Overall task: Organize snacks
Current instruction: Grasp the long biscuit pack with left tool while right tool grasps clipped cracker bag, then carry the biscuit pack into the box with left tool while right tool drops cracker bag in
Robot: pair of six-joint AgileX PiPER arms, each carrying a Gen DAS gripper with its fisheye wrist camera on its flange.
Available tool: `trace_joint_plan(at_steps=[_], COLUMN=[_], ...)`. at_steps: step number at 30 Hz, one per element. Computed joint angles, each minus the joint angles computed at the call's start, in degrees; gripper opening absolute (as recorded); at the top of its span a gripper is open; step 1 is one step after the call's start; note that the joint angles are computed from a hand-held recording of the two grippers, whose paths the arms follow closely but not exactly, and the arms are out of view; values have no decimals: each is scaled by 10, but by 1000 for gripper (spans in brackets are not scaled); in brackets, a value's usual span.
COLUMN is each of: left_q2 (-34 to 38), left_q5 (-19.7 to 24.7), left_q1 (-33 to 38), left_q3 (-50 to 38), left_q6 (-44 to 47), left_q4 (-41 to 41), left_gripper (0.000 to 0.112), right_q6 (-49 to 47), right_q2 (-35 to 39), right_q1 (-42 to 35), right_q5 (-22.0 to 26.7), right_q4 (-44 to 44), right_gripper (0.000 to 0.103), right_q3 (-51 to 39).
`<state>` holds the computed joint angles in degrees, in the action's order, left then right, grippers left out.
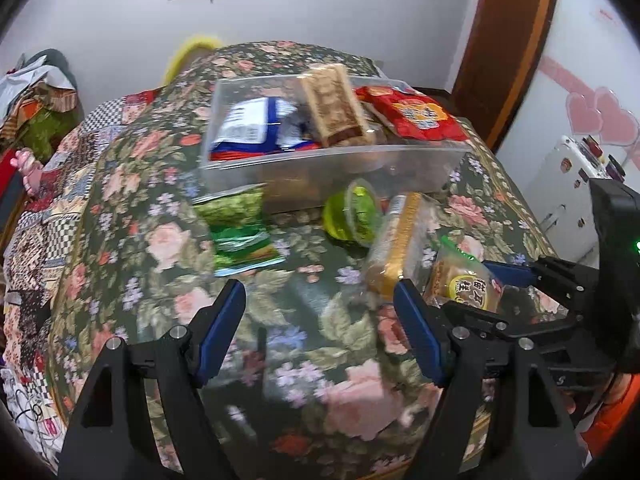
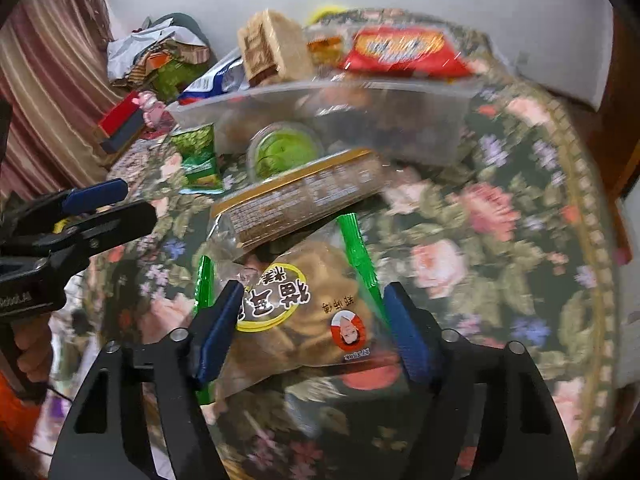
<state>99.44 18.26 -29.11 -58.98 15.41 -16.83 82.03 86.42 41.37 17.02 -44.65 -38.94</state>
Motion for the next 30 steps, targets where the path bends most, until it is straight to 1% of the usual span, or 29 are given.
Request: trace_joint_plan(at_steps=[1,2,8,12,14,15,17,18,21,22,23,26,27,28,30], left_q2=[7,14,66,113,143,154,170,176,197,202,207,214,217,220,221], left_q5=[2,5,26,36,44,45,47,48,58,62,69,73,72,69,61], left_q1=[-6,-12,-49,-73,-86,-90,-97,-101,-117,-117,-117,-120,-120,-122,-121], left_q3=[-7,-15,-71,-121,-153,-164,-179,-184,-200,-204,-210,-222,-225,-228,-225], left_q6=[-1,-1,20,-32,-90,-104,-126,-127,-171,-163,-150,-149,-151,-163,-157], left_q4=[-2,-6,-38,13,66,81,98,97,137,128,114,109,109,116,106], left_gripper=[76,76,76,76,74,74,74,72,59,51,46,46,45,40,39], right_q6=[18,21,47,48,57,68,77,78,90,97,100,94,93,89,88], right_q2=[-7,-13,-67,-91,-105,-108,-113,-118,-125,-125,-126,-125,-126,-127,-127], right_q1=[7,5,-17,-55,-68,-69,-79,-84,-84,-81,-79,-85,-86,-89,-89], right_q5=[14,15,48,39,33,32,15,6,4,8,9,2,1,-1,1], right_q4=[-20,-27,-55,-49,-52,-58,-63,-62,-71,-77,-78,-76,-72,-70,-68], right_gripper=[64,62,60,60,60,60,60,60,60,60,60,60,60,60,58], right_q3=[5,12,61,87,103,107,117,123,130,129,130,130,130,131,130])
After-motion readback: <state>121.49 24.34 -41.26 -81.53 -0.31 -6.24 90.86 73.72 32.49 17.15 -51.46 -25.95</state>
